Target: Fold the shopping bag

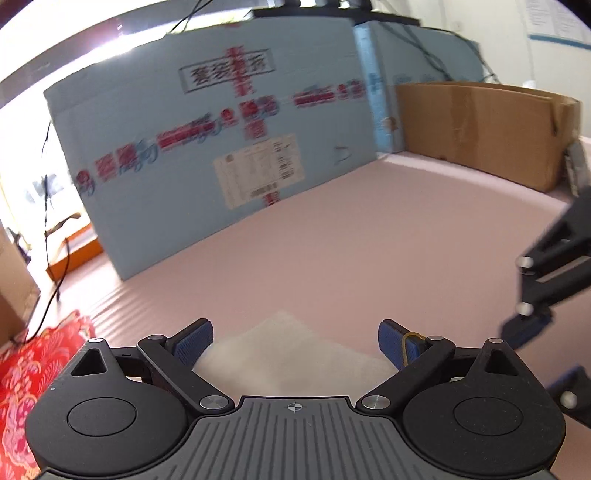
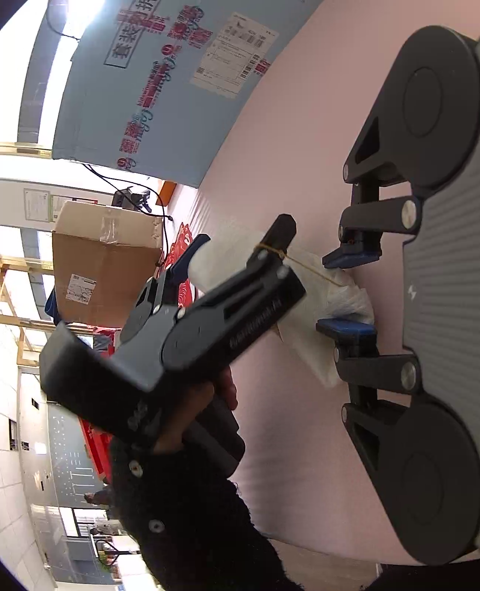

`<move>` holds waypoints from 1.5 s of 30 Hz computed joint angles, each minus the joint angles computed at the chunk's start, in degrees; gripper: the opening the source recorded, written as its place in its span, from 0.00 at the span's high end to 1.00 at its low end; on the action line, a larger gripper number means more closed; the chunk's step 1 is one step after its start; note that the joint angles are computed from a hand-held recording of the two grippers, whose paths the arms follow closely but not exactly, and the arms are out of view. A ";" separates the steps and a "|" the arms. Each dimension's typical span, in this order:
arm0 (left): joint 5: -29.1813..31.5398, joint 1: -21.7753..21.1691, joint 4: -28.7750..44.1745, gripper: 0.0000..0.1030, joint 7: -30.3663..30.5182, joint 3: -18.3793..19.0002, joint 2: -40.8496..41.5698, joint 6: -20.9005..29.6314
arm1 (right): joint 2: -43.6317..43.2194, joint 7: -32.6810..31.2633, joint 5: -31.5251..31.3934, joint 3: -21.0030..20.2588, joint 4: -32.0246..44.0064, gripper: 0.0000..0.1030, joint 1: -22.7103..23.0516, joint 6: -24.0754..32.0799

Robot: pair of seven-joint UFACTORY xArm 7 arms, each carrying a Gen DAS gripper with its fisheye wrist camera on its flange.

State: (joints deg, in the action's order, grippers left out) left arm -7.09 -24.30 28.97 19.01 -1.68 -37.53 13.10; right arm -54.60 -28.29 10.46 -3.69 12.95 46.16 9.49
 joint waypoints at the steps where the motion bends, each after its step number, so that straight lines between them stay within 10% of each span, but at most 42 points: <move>1: -1.32 -2.14 0.04 0.04 1.02 2.07 0.35 0.16 | -0.33 0.79 -0.77 2.46 -0.76 0.68 -1.64 -1.21; 5: -0.76 -2.46 -2.58 0.04 2.99 1.23 -1.86 -1.25 | -3.50 9.91 -3.09 10.88 -2.07 0.65 -8.60 -0.26; 10: -1.35 -2.80 -4.38 0.03 2.04 1.23 -4.66 -1.70 | -3.24 15.65 8.28 -4.08 2.22 0.65 -1.57 10.11; 13: -2.76 -5.83 -4.04 0.03 1.94 3.06 -4.51 -2.13 | -3.25 11.36 11.30 -6.46 1.92 0.81 1.30 9.31; 18: -6.72 -12.62 -0.62 0.03 6.95 8.30 -2.58 2.80 | -8.03 3.73 2.08 5.44 -3.43 0.89 -1.00 2.91; 23: -7.70 -6.75 1.57 0.00 5.16 3.89 -0.60 3.69 | -13.29 -4.03 -10.93 11.59 -8.21 0.89 -3.37 -1.46; 35: -8.70 -4.61 -3.41 0.00 -0.27 3.07 -4.23 0.98 | -19.34 -16.72 -16.74 4.48 -10.62 0.92 -3.10 -0.35; 45: -6.20 -6.66 -5.95 0.00 0.87 3.33 -7.13 -1.94 | -5.65 -1.78 -2.75 -1.69 -1.16 0.64 -1.92 1.93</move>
